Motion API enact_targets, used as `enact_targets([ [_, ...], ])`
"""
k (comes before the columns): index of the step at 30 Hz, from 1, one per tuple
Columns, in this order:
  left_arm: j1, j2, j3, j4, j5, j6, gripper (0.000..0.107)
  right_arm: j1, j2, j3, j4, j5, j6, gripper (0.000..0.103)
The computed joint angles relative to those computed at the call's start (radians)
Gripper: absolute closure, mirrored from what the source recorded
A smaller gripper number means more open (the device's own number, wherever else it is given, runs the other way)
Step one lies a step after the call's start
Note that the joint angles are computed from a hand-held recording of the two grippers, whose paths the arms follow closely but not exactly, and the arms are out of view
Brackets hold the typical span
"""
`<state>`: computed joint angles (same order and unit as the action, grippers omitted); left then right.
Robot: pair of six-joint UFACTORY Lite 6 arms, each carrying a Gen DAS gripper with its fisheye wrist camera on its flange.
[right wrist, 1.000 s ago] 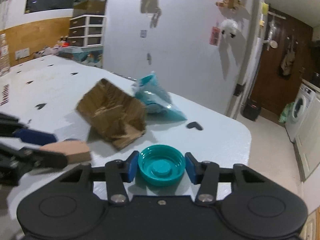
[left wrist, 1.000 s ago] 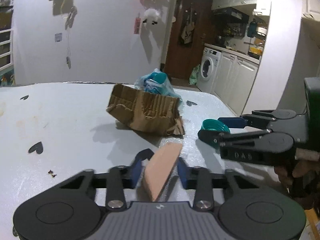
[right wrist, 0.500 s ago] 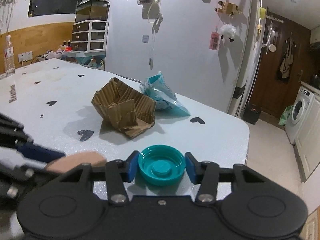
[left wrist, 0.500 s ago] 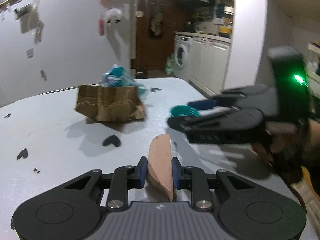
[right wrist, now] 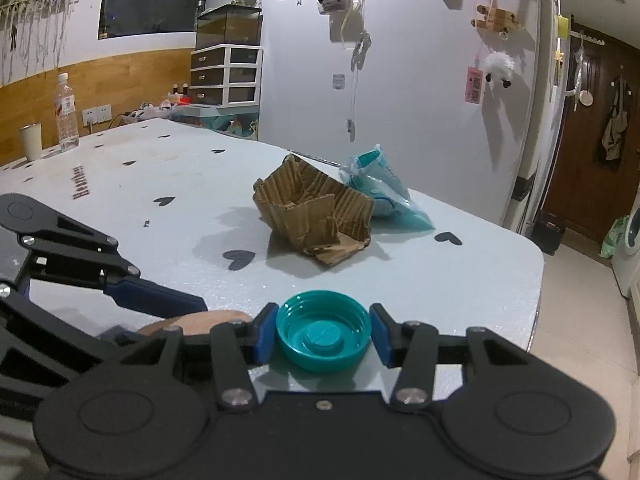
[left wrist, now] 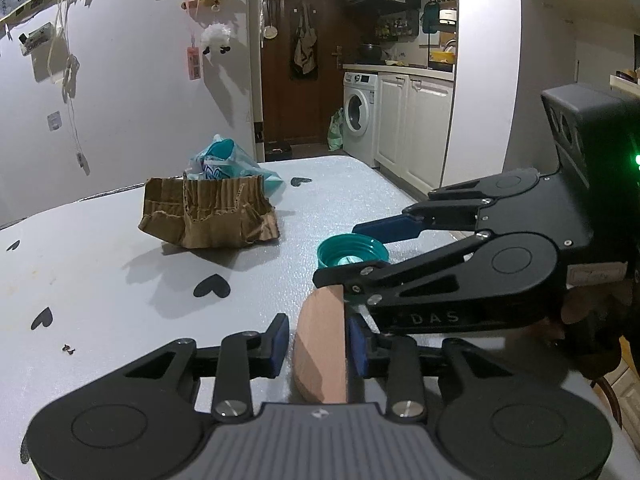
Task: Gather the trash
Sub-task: 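Carry the pink stick and teal cap over the trash bin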
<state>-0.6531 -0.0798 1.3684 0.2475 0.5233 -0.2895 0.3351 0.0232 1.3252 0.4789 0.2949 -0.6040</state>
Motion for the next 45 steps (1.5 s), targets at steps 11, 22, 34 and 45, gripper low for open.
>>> enact_targets([
  [11, 0.013, 0.0, 0.013, -0.042, 0.024, 0.001, 0.08, 0.016, -0.027, -0.012, -0.162, 0.009, 0.178, 0.053],
  [22, -0.018, -0.029, 0.003, 0.123, 0.096, -0.227, 0.08, 0.096, -0.138, -0.065, -0.549, 0.099, 0.588, 0.053],
  [34, -0.216, -0.147, -0.11, 0.478, 0.265, -0.689, 0.08, 0.13, -0.351, -0.184, -0.64, 0.183, 0.749, 0.053],
  [45, -0.594, -0.175, -0.092, 0.703, 0.6, -1.039, 0.08, 0.201, -0.631, -0.291, -0.806, 0.377, 0.944, 0.053],
])
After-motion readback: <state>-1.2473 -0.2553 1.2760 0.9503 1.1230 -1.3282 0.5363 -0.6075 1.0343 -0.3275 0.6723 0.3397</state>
